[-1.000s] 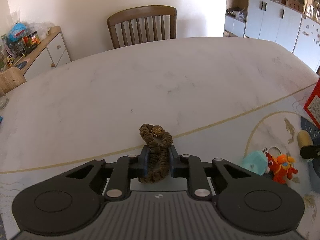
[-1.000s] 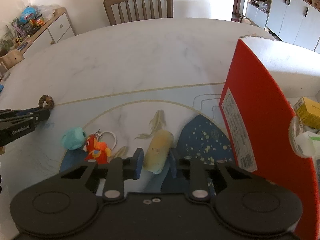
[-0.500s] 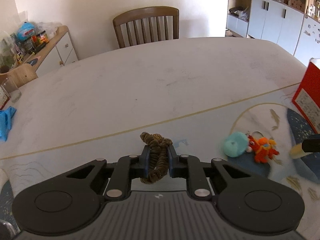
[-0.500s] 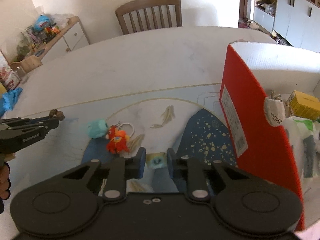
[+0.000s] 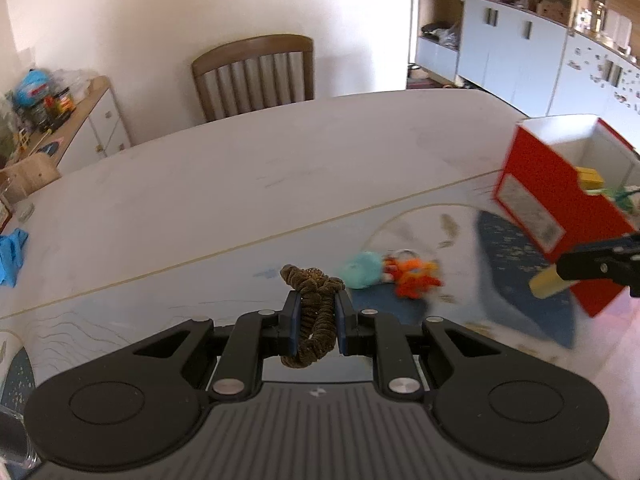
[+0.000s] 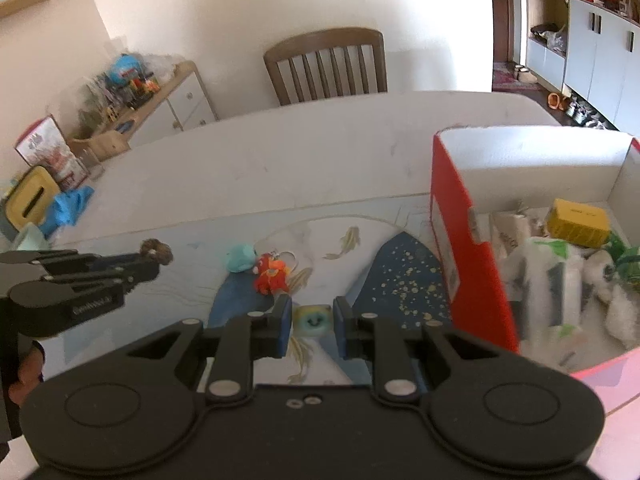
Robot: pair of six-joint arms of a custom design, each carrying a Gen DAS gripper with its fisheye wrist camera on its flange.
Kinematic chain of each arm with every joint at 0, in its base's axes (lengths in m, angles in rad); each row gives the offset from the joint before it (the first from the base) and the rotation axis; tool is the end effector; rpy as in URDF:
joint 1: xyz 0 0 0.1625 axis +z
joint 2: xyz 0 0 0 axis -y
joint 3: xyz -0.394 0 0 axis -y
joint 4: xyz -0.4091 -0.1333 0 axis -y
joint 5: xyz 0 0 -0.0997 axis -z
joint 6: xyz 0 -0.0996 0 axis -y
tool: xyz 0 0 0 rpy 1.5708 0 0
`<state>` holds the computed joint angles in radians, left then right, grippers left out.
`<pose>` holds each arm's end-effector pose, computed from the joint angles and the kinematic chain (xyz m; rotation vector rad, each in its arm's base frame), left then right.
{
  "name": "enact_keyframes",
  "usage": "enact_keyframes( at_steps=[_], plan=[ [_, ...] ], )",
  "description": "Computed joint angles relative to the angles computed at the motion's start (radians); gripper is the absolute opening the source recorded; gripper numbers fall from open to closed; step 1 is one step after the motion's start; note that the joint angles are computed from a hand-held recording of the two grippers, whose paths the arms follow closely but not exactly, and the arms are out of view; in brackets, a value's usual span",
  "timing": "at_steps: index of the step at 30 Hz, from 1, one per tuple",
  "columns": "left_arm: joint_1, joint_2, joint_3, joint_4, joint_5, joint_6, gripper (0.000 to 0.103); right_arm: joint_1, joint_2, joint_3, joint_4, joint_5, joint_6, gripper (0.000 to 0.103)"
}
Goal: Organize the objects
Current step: 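Grasp the brown hair tie with the left tool while the right tool grasps the yellow corn toy, then carry the hair tie and corn toy into the shoebox with both tools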
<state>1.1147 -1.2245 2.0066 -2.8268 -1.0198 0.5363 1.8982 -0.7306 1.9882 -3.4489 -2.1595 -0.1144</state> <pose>-0.0764 -0.5767 0.2148 1.0470 2.2949 -0.5787 0.2503 -0.4945 0.0268 0.3094 -2.4819 0.8738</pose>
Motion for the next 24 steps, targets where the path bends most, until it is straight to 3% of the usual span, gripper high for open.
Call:
enact_keyframes(
  at_steps=[12,24],
  plan=[
    [-0.151,-0.065,0.089,0.054,-0.022,-0.110,0.017,-0.021,-0.159,0.146,-0.102,0.069,-0.069,0.020],
    [-0.295,0.030,0.108,0.025,-0.030,-0.215,0.017,-0.123,-0.344,0.258,-0.136,0.125,-0.164,0.020]
  ],
)
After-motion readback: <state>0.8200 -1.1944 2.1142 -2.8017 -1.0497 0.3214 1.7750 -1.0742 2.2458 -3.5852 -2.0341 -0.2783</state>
